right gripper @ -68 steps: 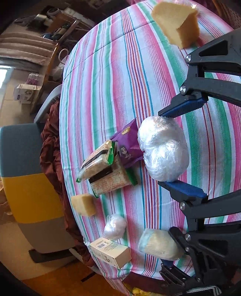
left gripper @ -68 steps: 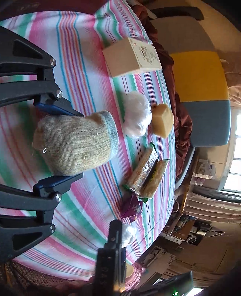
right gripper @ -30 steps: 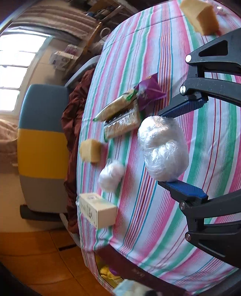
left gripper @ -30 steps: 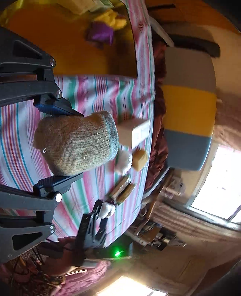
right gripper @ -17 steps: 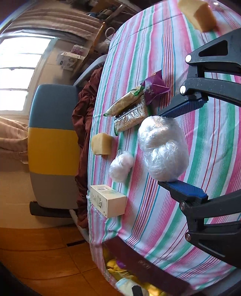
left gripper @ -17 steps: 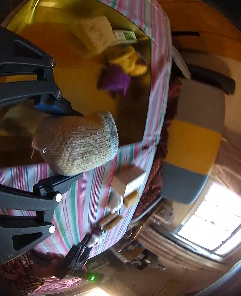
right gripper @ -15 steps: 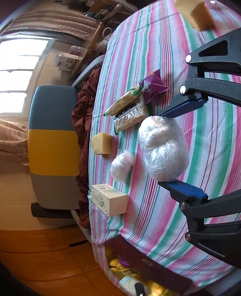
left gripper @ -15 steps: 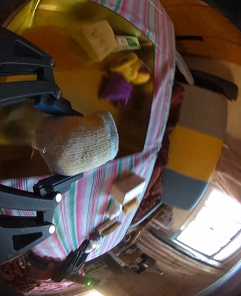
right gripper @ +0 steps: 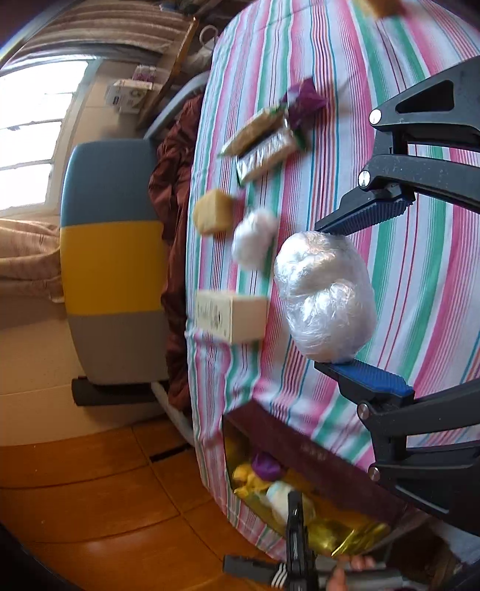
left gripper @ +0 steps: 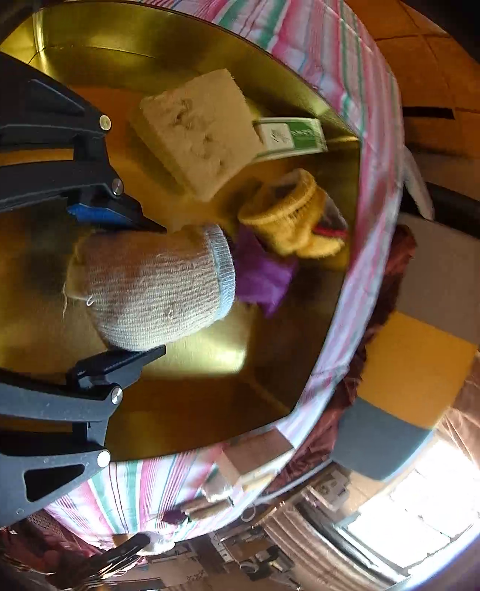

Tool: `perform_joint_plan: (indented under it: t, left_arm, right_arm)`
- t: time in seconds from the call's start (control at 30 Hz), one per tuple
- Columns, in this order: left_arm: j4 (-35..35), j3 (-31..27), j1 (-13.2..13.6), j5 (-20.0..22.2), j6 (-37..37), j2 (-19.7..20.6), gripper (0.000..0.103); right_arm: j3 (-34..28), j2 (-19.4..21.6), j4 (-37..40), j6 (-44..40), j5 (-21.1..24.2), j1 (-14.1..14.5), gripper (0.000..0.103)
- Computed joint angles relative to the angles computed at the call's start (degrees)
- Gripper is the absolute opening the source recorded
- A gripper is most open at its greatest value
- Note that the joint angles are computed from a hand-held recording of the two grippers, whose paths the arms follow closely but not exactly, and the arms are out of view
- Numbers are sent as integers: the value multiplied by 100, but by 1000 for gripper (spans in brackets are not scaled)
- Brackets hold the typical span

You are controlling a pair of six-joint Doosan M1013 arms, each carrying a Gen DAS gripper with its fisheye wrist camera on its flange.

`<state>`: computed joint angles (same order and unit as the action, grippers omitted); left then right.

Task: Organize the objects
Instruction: 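Drop the sock into the gold tray with the left gripper while the right carries the ball, then lower the wrapped ball into the gold tray and open the right gripper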

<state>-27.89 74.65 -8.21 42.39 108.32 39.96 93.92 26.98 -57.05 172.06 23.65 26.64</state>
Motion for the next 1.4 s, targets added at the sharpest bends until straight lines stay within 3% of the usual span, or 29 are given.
perform_joint_plan:
  t: [0.13, 0.2, 0.37, 0.57, 0.77, 0.87, 1.2, 1.4]
  left_arm:
    - [874, -218, -45, 72, -795, 101, 61]
    - [961, -179, -29, -68, -869, 66, 69]
    - [172, 351, 68, -834, -265, -253, 69]
    - [-1653, 996, 189, -1368, 1045, -556, 69]
    - [-2513, 1417, 159, -1749, 2025, -772, 69]
    - [-2470, 1489, 130, -1841, 2058, -818, 69]
    - [-2524, 1592, 106, -1953, 2361, -881, 69]
    - [-2580, 1632, 165, -1917, 2405, -895, 69]
  right_arm:
    - [-181, 101, 255, -278, -105, 75, 66]
    - [-257, 138, 369, -432, -130, 114, 66]
    - [-484, 249, 768, -883, -235, 194, 66]
    - [-867, 446, 1459, -1748, -286, 276, 66]
    - [-1323, 693, 2230, -2762, -191, 365, 66]
    - [-1573, 820, 2547, -3253, -132, 400, 66]
    - [-2798, 1524, 3565, -4897, 740, 419, 66]
    - [-3711, 2052, 4006, -5723, 1626, 363, 66]
